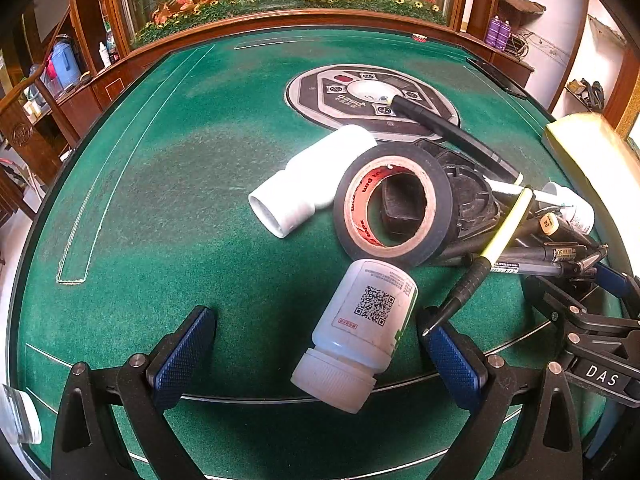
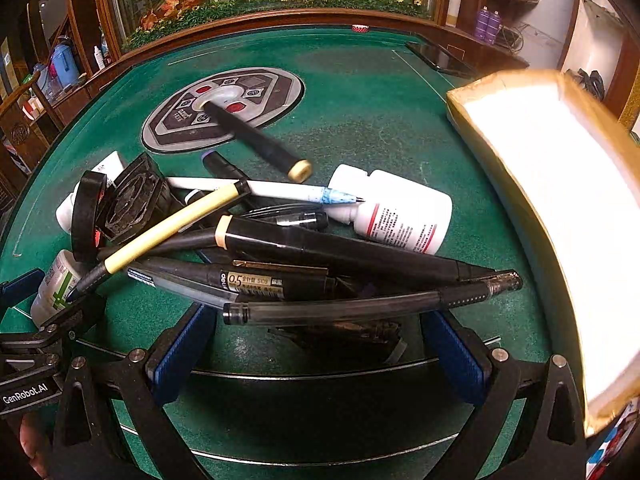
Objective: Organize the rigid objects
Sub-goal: 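Grasp the white QR-code bottle with the left gripper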
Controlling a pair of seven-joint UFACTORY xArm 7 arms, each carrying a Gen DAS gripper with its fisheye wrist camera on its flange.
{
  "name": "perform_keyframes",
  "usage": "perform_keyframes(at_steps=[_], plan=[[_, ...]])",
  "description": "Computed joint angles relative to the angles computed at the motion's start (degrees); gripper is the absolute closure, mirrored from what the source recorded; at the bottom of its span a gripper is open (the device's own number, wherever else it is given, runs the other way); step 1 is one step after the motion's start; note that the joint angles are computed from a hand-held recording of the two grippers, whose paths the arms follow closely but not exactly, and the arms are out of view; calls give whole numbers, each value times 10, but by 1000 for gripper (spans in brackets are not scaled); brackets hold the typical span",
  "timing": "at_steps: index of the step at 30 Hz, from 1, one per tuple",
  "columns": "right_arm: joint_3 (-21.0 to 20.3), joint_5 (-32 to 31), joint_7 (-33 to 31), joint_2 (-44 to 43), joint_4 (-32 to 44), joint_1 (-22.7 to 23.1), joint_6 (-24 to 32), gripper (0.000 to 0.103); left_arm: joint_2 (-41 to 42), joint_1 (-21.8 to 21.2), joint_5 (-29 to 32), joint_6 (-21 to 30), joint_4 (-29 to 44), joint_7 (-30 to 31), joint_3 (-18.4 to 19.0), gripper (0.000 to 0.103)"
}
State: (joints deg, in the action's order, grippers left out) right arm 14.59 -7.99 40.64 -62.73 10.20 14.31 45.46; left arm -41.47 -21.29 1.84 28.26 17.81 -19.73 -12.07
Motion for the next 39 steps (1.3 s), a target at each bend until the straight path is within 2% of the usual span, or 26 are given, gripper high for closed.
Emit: perform_keyframes(at_steps=[16,20,22,24,25,26,28,29,31,33,35,37,39], plan=[[-2,2,-3,-16,-5,3,10,0,-6,-1,-1,6,1,-6,-3,1],[-2,2,-3,-16,-5,3,10,0,-15,-16,-5,14,-5,25,18,1],[-11,0,-15,-11,-6,3,0,0,-23,-27,-15,22,-7,50,32,1],[-31,7,-45,8,-1,9,-9,0,-31,-29,-16,27,-9,66,31,4],[-63,15,-87,2,1,28,8,0,-34,-30,-18,28,-10,73,31,5],[-77,24,-112,-10,-1,35,16,0,-36,-33,-22,28,-11,80,33,9],[-135,55,-189,-54,-15,59,21,0,-37,-38,-31,29,-10,91,36,14],[-139,68,-202,-63,-18,63,25,0,-39,-37,-33,29,-10,94,34,19],[-146,79,-229,-106,-21,55,69,0,-39,-39,-37,25,-9,99,31,30],[-161,97,-265,-171,-28,57,104,1,-35,-42,-41,28,-2,102,28,50],[-164,107,-301,-201,-20,60,126,3,-32,-45,-44,32,4,104,23,66],[-153,111,-332,-248,-12,62,165,5,-33,-40,-39,36,7,95,7,66],[-152,113,-377,-270,-2,66,193,24,-36,-45,-39,39,6,92,5,67]])
